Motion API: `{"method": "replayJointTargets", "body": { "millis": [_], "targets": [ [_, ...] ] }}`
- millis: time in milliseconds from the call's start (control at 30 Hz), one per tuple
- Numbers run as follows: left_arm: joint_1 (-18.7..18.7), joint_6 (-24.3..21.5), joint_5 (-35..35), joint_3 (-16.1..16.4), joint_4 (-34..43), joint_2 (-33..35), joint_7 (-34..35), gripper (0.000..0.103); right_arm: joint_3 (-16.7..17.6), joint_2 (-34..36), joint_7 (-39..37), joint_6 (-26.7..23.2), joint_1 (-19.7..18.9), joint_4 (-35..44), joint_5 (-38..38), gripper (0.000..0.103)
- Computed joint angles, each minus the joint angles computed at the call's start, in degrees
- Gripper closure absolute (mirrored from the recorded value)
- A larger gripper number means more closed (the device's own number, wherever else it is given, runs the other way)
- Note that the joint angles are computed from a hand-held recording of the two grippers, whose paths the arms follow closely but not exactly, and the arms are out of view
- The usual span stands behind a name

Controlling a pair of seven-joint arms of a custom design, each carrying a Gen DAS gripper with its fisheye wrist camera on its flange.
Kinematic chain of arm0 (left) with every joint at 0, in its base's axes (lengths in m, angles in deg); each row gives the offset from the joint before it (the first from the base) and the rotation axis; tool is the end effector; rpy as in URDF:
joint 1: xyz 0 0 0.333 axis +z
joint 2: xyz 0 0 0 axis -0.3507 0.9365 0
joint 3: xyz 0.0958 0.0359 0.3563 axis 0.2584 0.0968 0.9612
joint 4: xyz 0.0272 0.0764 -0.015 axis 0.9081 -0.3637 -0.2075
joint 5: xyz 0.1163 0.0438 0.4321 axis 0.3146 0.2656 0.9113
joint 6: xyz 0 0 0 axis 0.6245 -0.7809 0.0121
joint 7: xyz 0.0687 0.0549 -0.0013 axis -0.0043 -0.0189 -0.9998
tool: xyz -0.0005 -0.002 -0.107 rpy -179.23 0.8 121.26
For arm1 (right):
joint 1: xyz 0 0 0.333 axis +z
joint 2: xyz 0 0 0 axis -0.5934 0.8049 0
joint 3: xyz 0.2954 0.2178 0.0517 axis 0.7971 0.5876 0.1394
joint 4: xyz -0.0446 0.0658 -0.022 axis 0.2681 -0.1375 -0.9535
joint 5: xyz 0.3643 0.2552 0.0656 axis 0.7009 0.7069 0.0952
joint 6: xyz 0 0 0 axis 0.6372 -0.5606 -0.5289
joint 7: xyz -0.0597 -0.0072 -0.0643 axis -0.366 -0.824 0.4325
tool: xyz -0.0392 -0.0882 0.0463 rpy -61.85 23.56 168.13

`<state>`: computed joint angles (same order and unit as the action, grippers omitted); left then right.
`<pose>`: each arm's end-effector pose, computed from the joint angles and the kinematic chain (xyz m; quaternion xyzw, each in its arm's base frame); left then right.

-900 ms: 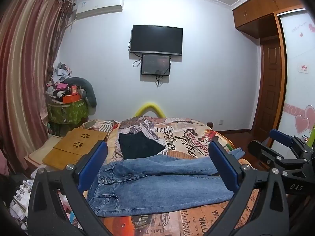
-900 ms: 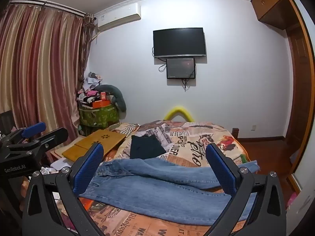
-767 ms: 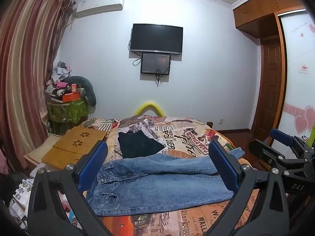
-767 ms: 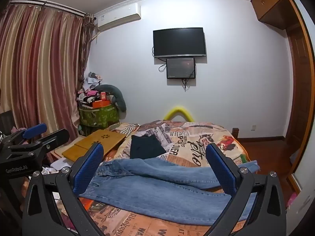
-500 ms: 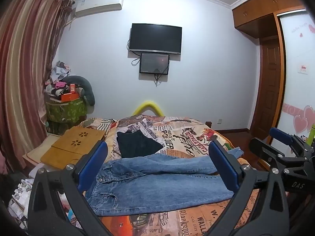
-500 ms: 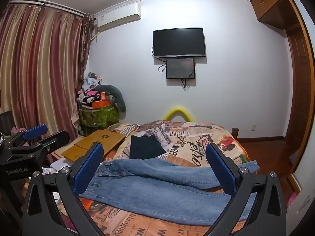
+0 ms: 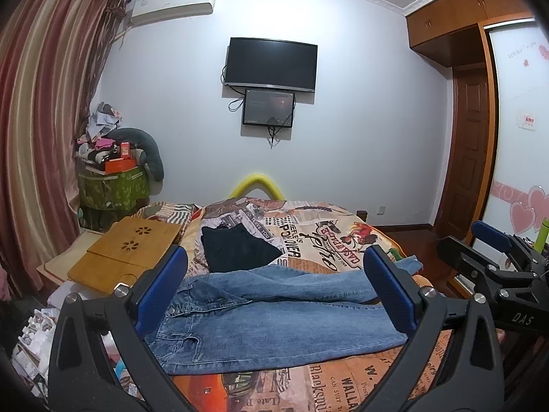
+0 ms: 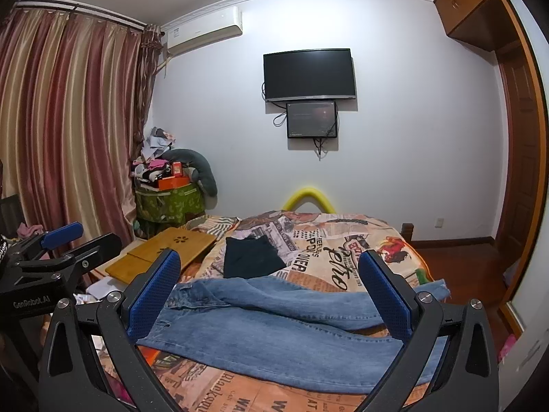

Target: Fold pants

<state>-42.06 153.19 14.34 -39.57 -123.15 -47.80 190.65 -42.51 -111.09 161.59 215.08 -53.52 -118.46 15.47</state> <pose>0.4532 -0.0507 0.7272 -0.5045 0.6148 -0.4992 0.3438 0.4520 0.2336 0.7175 -0.5750 0.5340 -0.4009 0.4728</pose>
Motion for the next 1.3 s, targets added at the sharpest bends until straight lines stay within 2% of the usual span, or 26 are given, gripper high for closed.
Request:
{"method": "replayJointTargets", "body": {
  "millis": [933,967,1300],
  "targets": [
    [-1.36,0.36,-0.66,1.84,-1.70,-1.21,1.92,0.000,-0.47,0.55,0.24,-0.38,0.61,0.01,-0.33,0.000],
    [-0.18,-0.28,-0.37,0.34,-0.44,-0.22,0.83,0.000,-0.43,0.49,0.33,-0.42,0.59,-0.02,-0.34,0.000],
    [0.09,-1.21,-1.08,0.07,0.63,0.48,0.54,0.000,-0.64,0.50,0.54,-0.50,0.82,-0.04,-0.51,0.000]
  ]
}}
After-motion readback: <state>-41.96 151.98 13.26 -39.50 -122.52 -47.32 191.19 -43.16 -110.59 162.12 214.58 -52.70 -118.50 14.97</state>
